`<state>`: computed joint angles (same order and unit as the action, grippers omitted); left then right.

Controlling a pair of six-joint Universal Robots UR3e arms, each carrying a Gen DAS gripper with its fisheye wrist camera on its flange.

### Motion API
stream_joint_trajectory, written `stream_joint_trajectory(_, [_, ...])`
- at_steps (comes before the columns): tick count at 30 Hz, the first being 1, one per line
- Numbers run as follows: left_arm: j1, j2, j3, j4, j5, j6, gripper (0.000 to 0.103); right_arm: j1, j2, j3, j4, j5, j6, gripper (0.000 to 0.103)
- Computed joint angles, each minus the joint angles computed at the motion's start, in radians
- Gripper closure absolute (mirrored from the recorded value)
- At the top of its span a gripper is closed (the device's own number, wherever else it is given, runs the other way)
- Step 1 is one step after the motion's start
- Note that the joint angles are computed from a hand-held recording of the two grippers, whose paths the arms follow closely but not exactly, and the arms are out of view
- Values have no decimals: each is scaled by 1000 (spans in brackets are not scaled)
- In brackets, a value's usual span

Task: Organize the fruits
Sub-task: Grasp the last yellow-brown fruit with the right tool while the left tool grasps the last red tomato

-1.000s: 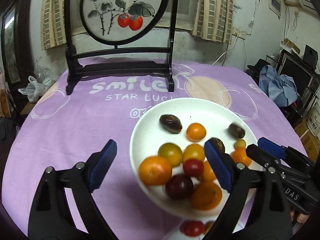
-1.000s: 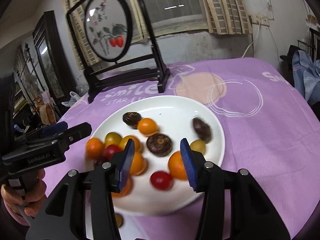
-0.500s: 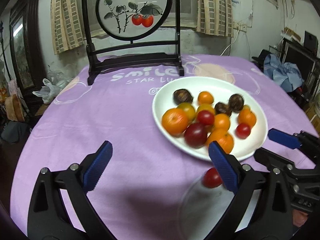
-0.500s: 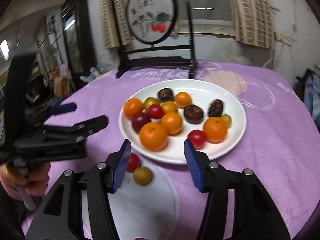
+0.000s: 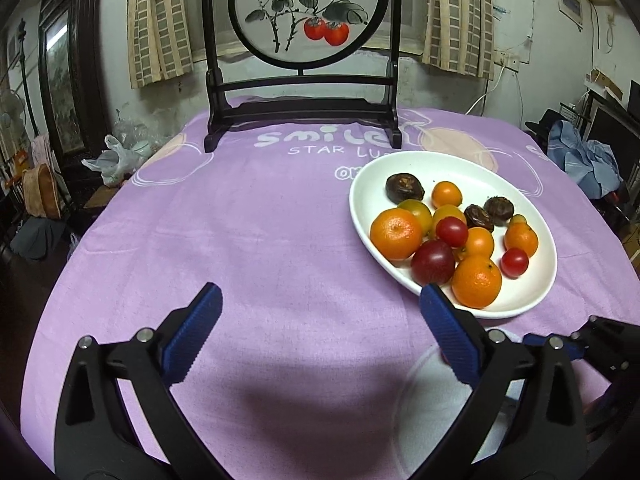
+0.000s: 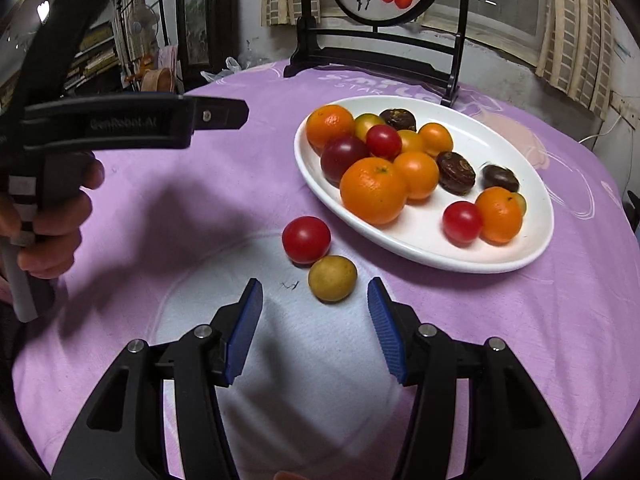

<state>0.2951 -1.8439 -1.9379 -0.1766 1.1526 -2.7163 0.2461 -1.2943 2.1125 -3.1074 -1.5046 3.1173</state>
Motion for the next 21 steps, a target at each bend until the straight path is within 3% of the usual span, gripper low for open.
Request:
stream_joint_trajectory(5, [-15, -4, -1, 1, 18, 4, 2, -3, 25, -15, 1, -12, 34, 50])
stream_joint_trajectory(13, [-18, 1, -2, -10, 13, 6, 2, 13, 59, -69, 40, -40, 47, 74])
stream_joint_trajectory(18, [-23, -5, 4, -25, 18, 8, 2, 4, 23, -41, 42, -59, 70, 75])
stream_joint_trajectory(21, [-27, -2, 7, -59, 11, 29, 2, -60, -68, 52, -14, 10, 114, 75])
